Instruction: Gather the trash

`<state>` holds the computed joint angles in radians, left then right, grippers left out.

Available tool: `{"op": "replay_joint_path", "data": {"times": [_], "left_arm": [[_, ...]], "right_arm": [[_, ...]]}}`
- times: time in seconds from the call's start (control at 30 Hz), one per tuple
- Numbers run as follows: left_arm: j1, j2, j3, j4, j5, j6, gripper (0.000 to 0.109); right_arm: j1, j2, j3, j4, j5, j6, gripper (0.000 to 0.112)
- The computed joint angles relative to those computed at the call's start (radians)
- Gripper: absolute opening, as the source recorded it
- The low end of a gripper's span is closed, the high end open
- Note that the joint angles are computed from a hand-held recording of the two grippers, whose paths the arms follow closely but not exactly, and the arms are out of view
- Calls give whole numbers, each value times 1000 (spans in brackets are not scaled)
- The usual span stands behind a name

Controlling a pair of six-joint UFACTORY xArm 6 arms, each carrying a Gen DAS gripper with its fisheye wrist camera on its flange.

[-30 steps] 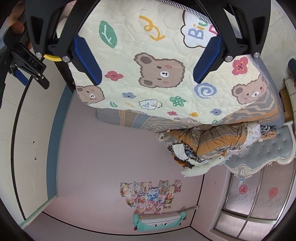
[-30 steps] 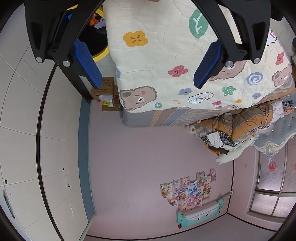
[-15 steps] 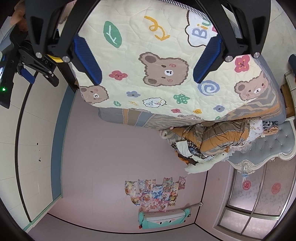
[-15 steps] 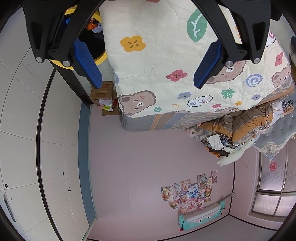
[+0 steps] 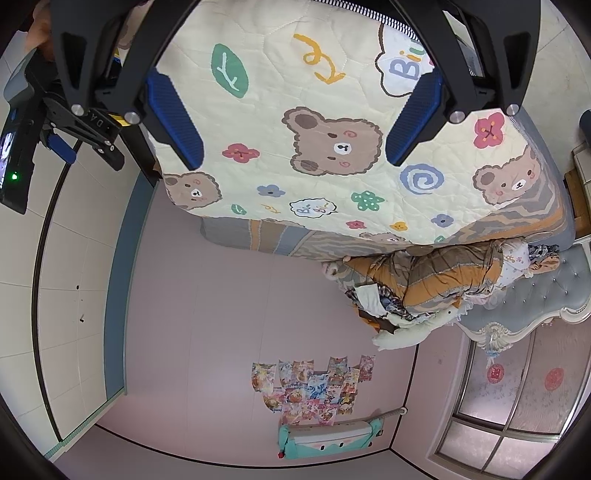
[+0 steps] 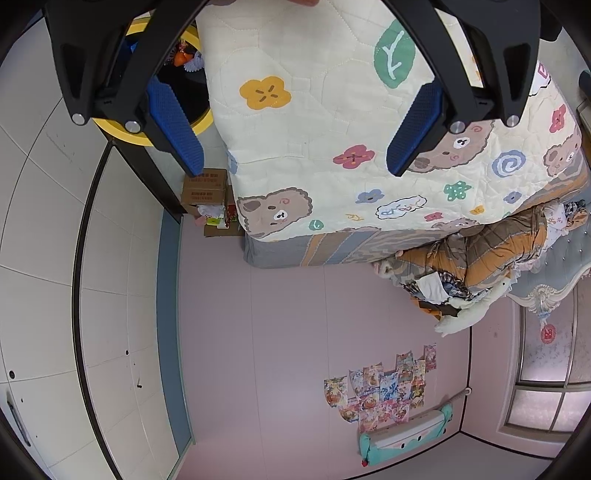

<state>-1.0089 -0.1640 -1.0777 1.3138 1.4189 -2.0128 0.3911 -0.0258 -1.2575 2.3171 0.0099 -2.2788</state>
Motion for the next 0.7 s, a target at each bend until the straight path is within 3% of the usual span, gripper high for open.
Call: {"op": "replay_joint_path", "data": {"times": [0.7], "left_arm": [[13,-12,19,2,-38,4,95]], "right_arm": [[1,19,-12,27,-17,-21,95]]}}
